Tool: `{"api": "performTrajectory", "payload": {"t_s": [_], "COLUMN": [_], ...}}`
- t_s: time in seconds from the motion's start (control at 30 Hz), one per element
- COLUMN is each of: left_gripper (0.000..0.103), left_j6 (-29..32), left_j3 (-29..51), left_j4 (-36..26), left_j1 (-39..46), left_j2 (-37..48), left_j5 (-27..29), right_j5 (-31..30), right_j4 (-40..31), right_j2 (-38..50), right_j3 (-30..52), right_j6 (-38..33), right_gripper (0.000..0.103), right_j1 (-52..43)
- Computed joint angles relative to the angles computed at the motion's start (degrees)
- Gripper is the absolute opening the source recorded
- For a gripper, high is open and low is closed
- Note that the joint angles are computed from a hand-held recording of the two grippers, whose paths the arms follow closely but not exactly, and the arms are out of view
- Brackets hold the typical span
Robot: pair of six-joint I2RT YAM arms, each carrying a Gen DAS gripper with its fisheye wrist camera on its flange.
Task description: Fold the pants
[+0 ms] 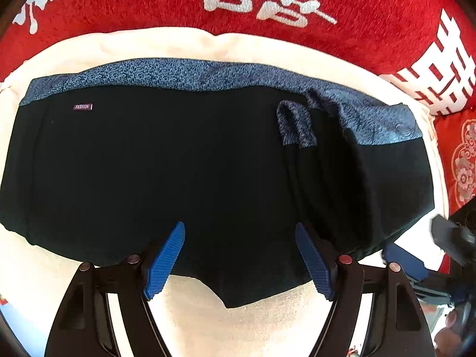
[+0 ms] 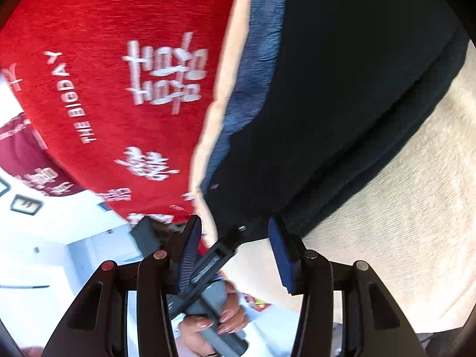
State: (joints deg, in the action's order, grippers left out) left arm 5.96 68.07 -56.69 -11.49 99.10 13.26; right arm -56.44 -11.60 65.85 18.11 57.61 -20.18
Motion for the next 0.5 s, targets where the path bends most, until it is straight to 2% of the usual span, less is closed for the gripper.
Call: {"api": "performTrajectory", "payload": {"t_s": [0.07,0.13,0.17,0.2,0.23,0.3,0.33,0.4,0.43,0.5], "left_gripper": [0.078,0.078,0.078,0.078,0.078,0.078,0.078,0.078,0.078,0.078], "left_j6": [-0.5,-0.4,-0.3,-0.2,0.2,1.1,1.5,1.9,1.6,1.2], "left_j3": [-0.4,-0.9,-1.0,-1.1,-1.1,-1.2,-1.2,-1.3,-0.9,-0.9], "left_j4": [-0.1,0.0,-0.1,-0.2,-0.3,-0.2,0.0,0.0,-0.3,-0.2], "left_j1": [0.1,0.4,0.4,0.5,0.8,1.4,1.8,2.2,2.0,2.3], "left_j2": [-0.3,-0.8,-1.0,-1.3,-1.9,-3.2,-3.5,-3.1,-2.4,-2.2], "left_j5": [0.0,0.0,-0.3,-0.7,-0.8,-1.3,-1.5,-1.7,-2.4,-2.3], "right_j5": [1.4,2.2,2.8,3.3,3.7,3.4,3.6,6.6,6.9,4.5], "right_j4": [0.9,8.4,11.1,12.4,12.8,13.3,9.7,-5.8,-7.7,-7.0], "right_j2": [4.0,5.9,6.6,7.1,7.2,3.9,2.9,4.5,5.1,3.5], "right_j3": [0.1,-2.0,-2.3,-2.3,-1.8,-1.8,-0.7,4.1,4.0,1.9], "right_j6": [0.9,5.3,6.3,6.7,6.5,6.5,3.9,-8.5,-10.0,-9.1], "right_gripper": [0.052,0.052,0.038,0.017,0.004,0.004,0.004,0.008,0.009,0.012], "right_j1": [0.4,1.0,1.5,2.1,2.6,3.0,3.8,6.7,7.2,6.4]}}
